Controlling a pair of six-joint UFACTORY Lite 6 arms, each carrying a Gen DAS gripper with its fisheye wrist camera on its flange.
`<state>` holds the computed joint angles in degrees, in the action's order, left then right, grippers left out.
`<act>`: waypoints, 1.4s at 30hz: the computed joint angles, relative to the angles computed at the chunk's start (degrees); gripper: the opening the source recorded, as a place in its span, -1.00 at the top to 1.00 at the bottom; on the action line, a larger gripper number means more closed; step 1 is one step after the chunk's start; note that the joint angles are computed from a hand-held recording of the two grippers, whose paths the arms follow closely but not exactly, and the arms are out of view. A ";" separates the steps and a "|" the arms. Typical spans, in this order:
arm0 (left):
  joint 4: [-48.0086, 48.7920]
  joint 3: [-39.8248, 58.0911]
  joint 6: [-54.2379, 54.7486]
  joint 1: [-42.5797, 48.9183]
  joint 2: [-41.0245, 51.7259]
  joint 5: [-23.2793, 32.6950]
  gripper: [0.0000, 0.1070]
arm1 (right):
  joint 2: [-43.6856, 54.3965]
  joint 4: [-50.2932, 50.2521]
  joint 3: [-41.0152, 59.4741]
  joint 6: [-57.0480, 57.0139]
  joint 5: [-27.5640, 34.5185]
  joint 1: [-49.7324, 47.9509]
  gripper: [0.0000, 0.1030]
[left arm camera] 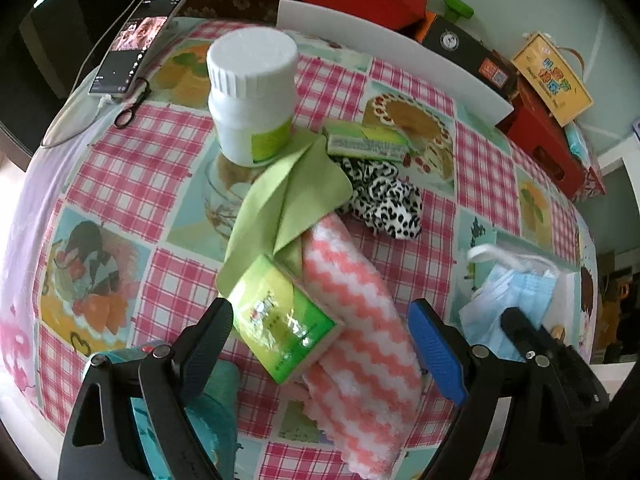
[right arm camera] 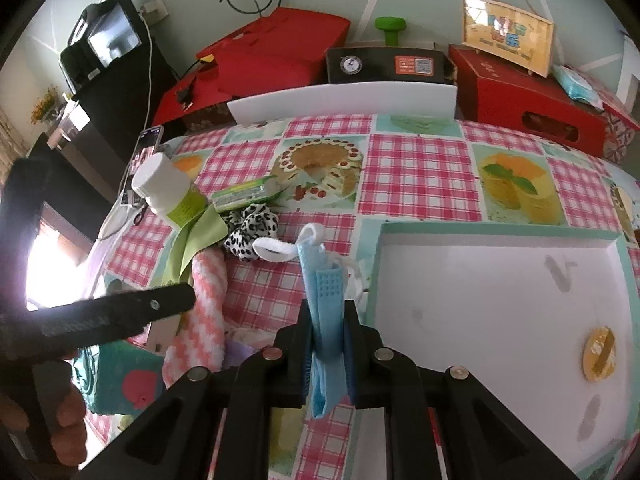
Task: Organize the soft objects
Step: 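Lower the left gripper onto the green tissue pack and grasp it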
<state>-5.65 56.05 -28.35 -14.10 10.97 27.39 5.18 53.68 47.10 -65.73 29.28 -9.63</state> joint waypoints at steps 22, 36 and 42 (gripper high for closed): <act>0.87 -4.35 -12.31 -3.92 -6.70 0.63 -0.63 | -3.92 0.21 -0.79 -0.51 3.02 -2.10 0.72; 14.53 -8.58 -39.51 -7.14 -9.68 -1.63 -0.37 | -4.30 -0.48 -0.75 -0.77 3.59 -2.98 0.72; 20.73 -9.37 -46.52 -7.47 -10.80 -0.18 -0.31 | -3.73 -0.80 -0.24 -0.32 3.99 -4.14 0.72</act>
